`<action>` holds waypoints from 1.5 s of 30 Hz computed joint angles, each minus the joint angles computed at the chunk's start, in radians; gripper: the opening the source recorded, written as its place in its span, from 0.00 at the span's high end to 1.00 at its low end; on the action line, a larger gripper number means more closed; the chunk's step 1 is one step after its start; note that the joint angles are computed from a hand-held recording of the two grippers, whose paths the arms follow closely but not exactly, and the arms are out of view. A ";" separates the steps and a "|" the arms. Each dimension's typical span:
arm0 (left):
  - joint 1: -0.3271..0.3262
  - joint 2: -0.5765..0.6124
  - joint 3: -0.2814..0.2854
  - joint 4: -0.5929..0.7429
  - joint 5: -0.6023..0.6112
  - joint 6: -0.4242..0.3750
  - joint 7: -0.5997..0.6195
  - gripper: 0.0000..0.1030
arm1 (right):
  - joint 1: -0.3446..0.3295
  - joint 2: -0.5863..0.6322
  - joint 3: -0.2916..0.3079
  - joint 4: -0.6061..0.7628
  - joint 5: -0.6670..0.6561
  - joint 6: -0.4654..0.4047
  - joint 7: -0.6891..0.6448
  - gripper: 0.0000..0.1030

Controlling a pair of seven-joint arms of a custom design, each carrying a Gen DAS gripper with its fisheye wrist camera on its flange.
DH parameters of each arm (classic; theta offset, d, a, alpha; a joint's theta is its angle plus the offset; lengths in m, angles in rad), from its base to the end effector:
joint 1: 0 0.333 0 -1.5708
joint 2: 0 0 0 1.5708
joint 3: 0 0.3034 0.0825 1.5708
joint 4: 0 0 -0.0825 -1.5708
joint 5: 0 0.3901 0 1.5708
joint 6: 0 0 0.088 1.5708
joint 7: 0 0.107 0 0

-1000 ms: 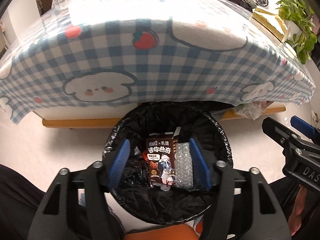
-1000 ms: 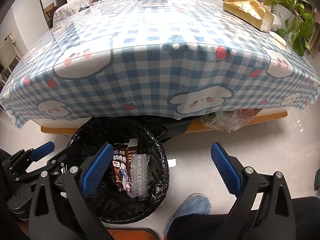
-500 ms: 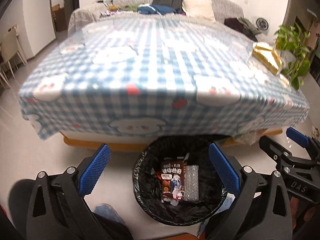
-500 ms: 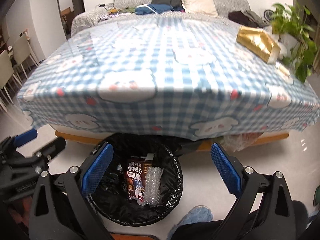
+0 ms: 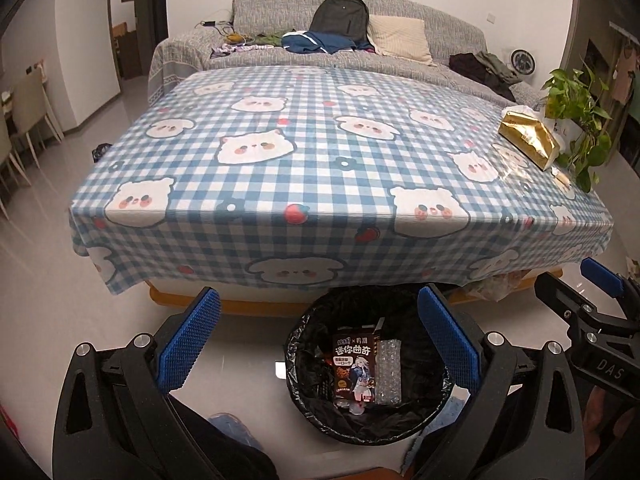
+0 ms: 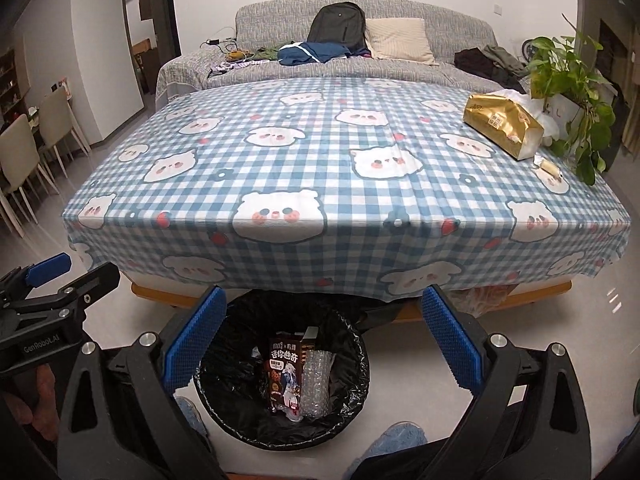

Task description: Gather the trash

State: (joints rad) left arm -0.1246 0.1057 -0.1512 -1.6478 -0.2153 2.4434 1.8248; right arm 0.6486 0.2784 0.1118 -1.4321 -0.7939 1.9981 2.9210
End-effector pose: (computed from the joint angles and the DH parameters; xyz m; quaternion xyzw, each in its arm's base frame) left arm 0.6251 -0.1721 0.6105 -0.5144 0.7825 -0.3105 0.1636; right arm 0.5276 0.4279 0.5695 -0.5242 0.7612 -0.3089 0.2243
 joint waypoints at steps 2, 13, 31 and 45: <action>-0.001 -0.001 0.000 -0.002 0.004 0.001 -0.001 0.06 | 0.001 -0.001 0.000 -0.002 -0.003 0.000 0.004 0.08; -0.001 -0.005 0.000 -0.008 0.010 0.001 -0.001 0.06 | -0.002 -0.005 0.001 -0.011 -0.001 -0.002 0.012 0.08; 0.003 -0.005 0.001 -0.009 0.003 -0.004 0.006 0.06 | -0.005 -0.007 0.002 -0.016 -0.001 0.001 0.013 0.08; -0.001 0.000 0.002 -0.002 0.024 0.001 0.002 0.06 | -0.011 -0.017 0.004 -0.031 -0.002 0.006 0.019 0.08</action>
State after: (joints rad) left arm -0.1252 0.1060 -0.1495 -1.6494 -0.1916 2.4448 1.8264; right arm 0.6375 0.2616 0.1161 -1.4630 -0.7957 2.0040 2.9398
